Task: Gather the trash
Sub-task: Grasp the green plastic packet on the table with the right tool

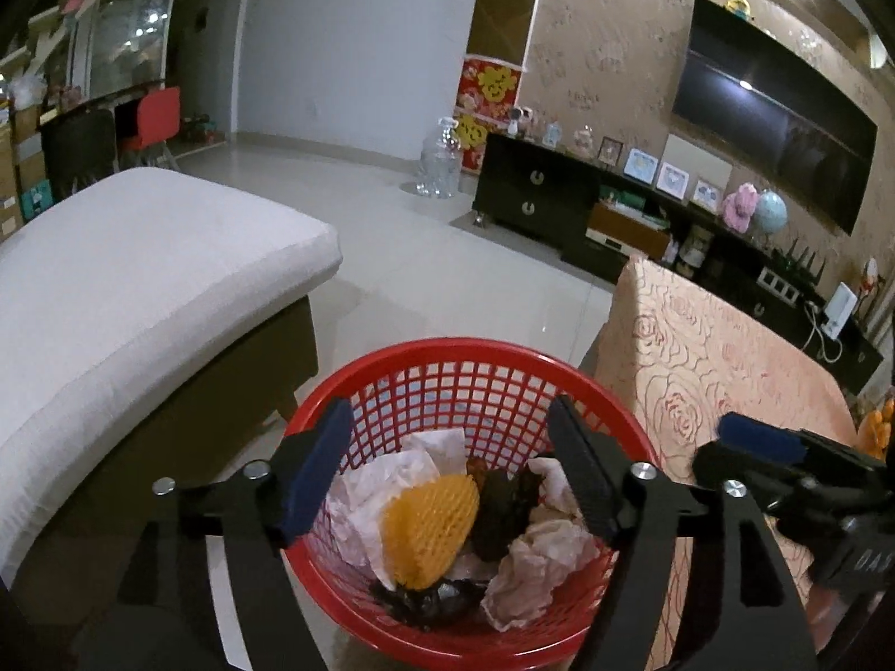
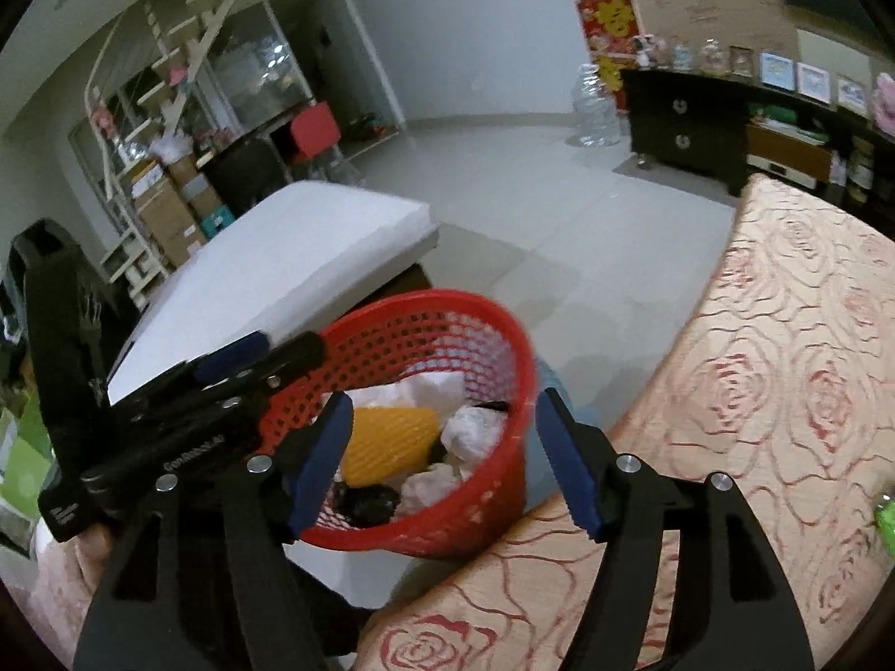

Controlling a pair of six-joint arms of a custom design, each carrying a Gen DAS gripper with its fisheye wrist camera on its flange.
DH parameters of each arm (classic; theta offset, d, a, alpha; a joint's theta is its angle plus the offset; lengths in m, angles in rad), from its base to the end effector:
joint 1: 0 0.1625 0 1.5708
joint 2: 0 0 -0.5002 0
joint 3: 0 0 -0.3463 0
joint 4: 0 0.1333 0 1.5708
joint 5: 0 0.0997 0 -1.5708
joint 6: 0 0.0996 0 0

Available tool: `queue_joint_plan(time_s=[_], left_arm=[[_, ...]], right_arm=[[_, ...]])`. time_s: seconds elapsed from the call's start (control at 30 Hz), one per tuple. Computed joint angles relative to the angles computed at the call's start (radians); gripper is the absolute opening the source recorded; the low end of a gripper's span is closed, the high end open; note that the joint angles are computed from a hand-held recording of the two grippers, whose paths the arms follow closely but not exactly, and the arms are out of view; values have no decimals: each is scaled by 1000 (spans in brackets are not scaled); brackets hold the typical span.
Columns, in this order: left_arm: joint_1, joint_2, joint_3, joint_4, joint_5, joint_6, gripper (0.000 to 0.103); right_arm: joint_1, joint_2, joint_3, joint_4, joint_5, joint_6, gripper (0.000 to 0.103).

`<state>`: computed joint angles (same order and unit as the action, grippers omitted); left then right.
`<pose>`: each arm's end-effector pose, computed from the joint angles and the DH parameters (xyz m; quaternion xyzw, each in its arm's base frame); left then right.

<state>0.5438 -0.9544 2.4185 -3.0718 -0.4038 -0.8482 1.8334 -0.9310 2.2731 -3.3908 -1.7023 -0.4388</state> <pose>-0.2492 -0.4134 0.1909 0.0644 0.8320 -0.4532 0.3135 0.2488 -0.4624 0.1847 0.3185 -0.9158 0.2296 0.0844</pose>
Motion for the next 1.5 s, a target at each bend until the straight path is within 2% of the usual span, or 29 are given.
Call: queue_joint_plan(time_s=[0.2, 0.43, 0.5, 0.63, 0.8, 0.9, 1.03, 1.17, 1.33, 1.5], left_arm=[[-13, 29, 1, -79, 10, 41, 76], [-31, 76, -13, -174, 0, 118, 77], [-36, 88, -17, -198, -9, 134, 77], [-39, 110, -27, -224, -25, 162, 77], [-41, 129, -37, -233, -36, 170, 77], [-43, 140, -45, -235, -40, 173, 77], [-45, 152, -56, -217, -42, 174, 77], [-44, 157, -65, -194, -38, 171, 77], [-42, 159, -72, -184, -34, 166, 77], [-42, 156, -69, -189, -32, 167, 77]], right_arm=[[-34, -50, 38, -75, -50, -2, 73], [-99, -105, 83, -181, -178, -31, 73], [-131, -132, 83, -204, -204, -31, 73], [-246, -206, 59, -184, -242, 29, 73], [-374, -230, 49, -177, -265, 104, 73], [-411, -212, 54, -180, -263, 113, 73], [-411, -171, 49, -193, -270, 75, 73], [-401, -130, 35, -219, -313, 50, 72], [-385, -97, 26, -257, -357, 26, 59], [-391, -99, 31, -270, -351, 22, 57]])
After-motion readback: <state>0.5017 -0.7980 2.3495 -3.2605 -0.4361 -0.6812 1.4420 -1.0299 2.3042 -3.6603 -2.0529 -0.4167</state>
